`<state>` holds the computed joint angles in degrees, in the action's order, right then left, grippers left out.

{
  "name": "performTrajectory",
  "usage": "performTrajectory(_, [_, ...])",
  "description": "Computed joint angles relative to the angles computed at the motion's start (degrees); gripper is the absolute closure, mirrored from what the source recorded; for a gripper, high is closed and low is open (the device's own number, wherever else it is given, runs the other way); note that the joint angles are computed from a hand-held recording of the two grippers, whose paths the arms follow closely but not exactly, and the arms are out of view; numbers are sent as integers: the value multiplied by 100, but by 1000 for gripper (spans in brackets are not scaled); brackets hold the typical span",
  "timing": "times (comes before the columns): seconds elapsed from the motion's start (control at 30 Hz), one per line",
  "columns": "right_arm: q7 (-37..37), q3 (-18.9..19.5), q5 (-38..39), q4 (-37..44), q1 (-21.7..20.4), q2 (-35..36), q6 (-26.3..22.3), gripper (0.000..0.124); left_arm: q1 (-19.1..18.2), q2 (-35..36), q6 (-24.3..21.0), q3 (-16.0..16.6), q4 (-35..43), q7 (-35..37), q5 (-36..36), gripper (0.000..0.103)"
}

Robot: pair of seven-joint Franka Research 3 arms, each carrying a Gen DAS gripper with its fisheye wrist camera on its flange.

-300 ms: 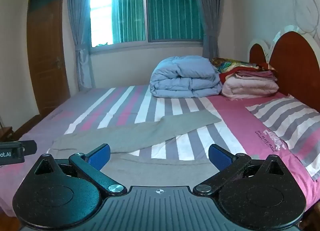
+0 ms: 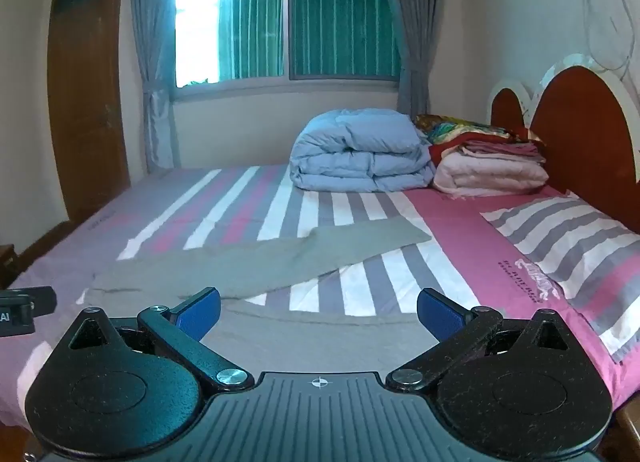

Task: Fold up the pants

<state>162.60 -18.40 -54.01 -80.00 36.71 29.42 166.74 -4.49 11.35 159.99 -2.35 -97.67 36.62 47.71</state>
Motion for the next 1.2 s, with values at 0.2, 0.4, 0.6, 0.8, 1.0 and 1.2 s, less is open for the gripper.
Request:
performTrajectory(0.2, [-229, 122, 232, 44, -46, 42, -209, 21, -21, 21, -161, -28, 23, 120, -84, 6])
performTrajectory(0.4, [-222, 66, 173, 12, 10, 77, -242, 21, -39, 117, -266, -57, 125, 294, -170, 6])
performTrajectory(0.6, [-131, 28, 129, -38, 21, 94, -265, 21, -70, 148, -284, -36, 143, 375, -180, 6])
performTrajectory(0.8, [6, 21, 15, -61, 22, 90, -350, 21, -104, 133, -179, -3, 82, 393, -16, 6])
performTrajectory(1.0, [246, 41, -236, -173, 16, 4, -342, 21, -96, 138, -119, -6, 60, 449, 10, 6])
performTrajectory(1.2, [306, 146, -349, -175, -68, -14, -359, 21, -119, 134, -123, 2, 48, 406, 43, 6])
